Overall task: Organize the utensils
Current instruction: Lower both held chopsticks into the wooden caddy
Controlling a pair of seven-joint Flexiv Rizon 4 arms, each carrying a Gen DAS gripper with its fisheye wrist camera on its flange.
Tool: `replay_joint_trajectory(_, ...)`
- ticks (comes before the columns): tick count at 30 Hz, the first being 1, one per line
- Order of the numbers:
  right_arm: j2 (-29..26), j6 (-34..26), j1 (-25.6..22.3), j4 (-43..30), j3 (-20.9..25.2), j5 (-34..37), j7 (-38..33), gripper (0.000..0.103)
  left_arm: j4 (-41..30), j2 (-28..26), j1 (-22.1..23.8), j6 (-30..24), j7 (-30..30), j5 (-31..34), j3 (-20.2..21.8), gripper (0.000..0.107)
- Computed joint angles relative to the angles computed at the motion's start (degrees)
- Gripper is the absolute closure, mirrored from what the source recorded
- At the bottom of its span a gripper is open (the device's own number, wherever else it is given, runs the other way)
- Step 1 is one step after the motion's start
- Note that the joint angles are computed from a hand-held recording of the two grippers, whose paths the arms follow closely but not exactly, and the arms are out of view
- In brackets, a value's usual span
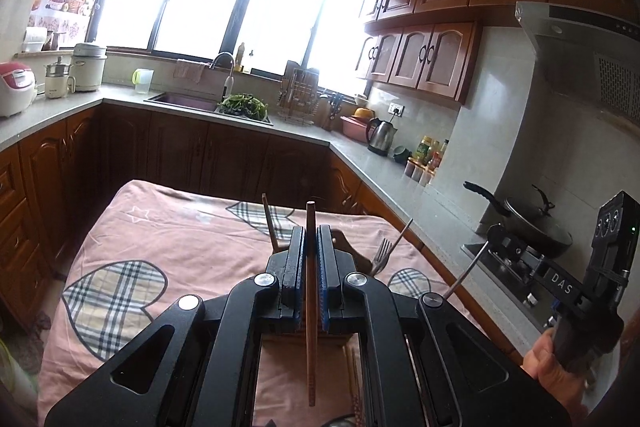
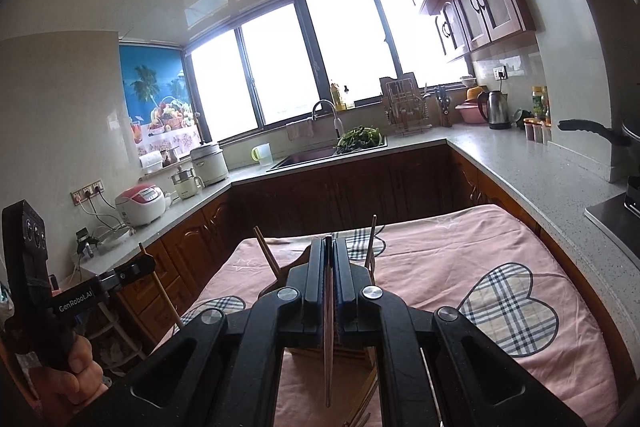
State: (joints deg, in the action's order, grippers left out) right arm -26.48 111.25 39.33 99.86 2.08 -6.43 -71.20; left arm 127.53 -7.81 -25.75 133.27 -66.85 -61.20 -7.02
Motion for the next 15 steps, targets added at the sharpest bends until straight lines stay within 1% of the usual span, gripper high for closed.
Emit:
replay_joint_trajectory(2,-0.99,0.08,1.34,-2.32,-1.63,0.67,-0.21,0.099,-1.95,-0.86,0.69,0.42,1.12,0.25,0.39,0.102)
replay_joint_trajectory(4,-2.15,-0.32,1.66,-5.01,-2.24,0.8,0.0,0.099,-3.87,-1.79,1.59,0.67,1.73,1.04,0.87,0.102)
replay_joint_trajectory(9,-5.54,-1.09,3.63,-11.63,-5.54,1.95,0.68,0.099,-8.66,-4.19,3.88,-0.3,2.44,2.12,1.9,0.102)
replay_joint_trajectory(15,-10.03,-3.13,3.62,-18.2,-7.08,0.71,2.38,0.099,-12.79,-7.5,6.36,-1.1,-0.19,4.41,2.92,0.102)
